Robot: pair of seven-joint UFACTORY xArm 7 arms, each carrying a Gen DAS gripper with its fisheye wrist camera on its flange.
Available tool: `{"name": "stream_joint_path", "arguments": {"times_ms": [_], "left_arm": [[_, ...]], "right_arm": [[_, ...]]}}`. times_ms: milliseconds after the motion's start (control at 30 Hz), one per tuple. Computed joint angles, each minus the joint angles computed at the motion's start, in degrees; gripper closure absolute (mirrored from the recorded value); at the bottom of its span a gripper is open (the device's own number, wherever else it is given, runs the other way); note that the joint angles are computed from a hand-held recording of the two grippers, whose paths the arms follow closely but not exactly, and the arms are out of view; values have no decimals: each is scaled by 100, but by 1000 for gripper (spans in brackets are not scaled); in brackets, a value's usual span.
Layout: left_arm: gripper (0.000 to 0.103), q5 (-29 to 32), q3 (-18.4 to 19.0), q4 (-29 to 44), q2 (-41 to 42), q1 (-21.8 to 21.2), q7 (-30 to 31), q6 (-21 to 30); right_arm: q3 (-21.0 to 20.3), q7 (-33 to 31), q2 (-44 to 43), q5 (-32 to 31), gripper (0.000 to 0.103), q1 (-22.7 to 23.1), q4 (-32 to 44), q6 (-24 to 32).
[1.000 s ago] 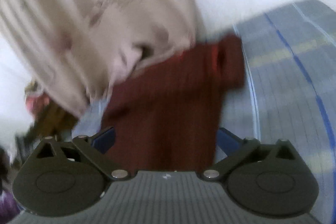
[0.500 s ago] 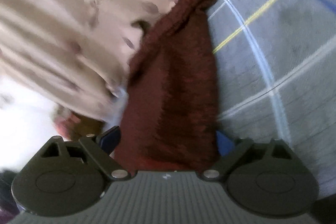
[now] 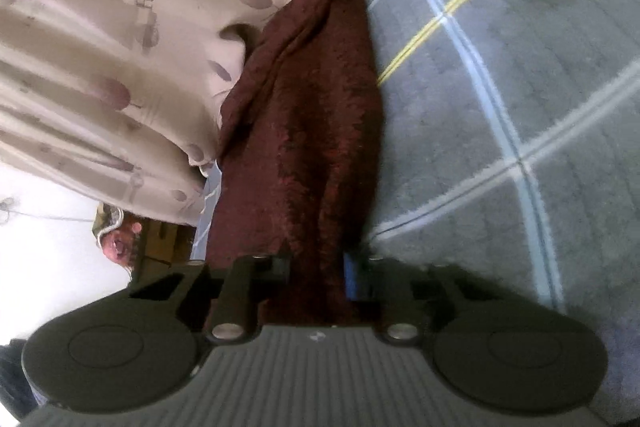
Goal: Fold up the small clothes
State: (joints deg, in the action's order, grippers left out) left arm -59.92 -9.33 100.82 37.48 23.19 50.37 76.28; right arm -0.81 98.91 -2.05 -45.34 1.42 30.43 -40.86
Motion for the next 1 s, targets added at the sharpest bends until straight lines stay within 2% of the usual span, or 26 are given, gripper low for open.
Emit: {"name": "stream_joint_path", "arguments": {"times_ms": [33,100,200,300,400,467,600,667,700,733,767,800,833,867,900,933,1000], "left_arm": [[94,-41,-153,-133,-35,106,33,-109],[94,-155,-21,-489,-343,-34,510,-347],[94,-355,41,-773,-692,-21,710,-402],[95,-547,196,-1307,-1377,-88,1438,-763],[95,-485,436,-1793,-1882,-317,2061,-1202],[95,-424,573,-1977,-1965,-438,2227,-1417],[94,-273,662,-1928,-1715,-530,1920,-1385],[93,-343,616,-1995,-1729,-531,2132,-1470],[89,-408,608,-2015,-1742,-522,2195,-1500],[81,-396,610,-1968,-1740,-523,2181,-1461],[73,-362,617,-1922,-1716,-531,2182,-1451],[50,-329,618,-1898,-1699,-555,2185,-1509],[31,-287,617,-1897,-1700,-587,2196,-1599],[27,-305,593,-1932,-1731,-582,2374,-1639],[27,-279,577,-1987,-1787,-630,2543,-1781],[27,-226,575,-2166,-1927,-713,2746,-2058],[27,-61,565,-2420,-2123,-944,3009,-2656]], "right_arm": [[33,-104,-64,112,77,22,-67,23],[83,-379,-239,357,79,91,-185,151],[47,-727,-531,625,81,199,-307,427],[-61,-1046,-979,725,82,359,-365,723],[-168,-1288,-1416,784,83,520,-474,975],[-314,-1334,-1599,770,83,668,-622,1026],[-579,-1363,-1548,958,84,971,-850,1063],[-838,-1309,-1457,840,84,1185,-884,1023],[-1082,-1157,-1397,549,84,1324,-857,949],[-1087,-1096,-1475,498,83,1320,-862,1114],[-1095,-1092,-1532,522,81,1348,-868,1218],[-1228,-1082,-1522,408,75,1422,-849,1174],[-1435,-954,-1457,139,63,1545,-775,1099],[-1406,-935,-1447,72,54,1540,-732,1155],[-1405,-881,-1459,-66,33,1565,-652,1347],[-1415,-887,-1402,-116,23,1601,-601,1376],[-1320,-967,-1225,2,24,1560,-561,1178]]}}
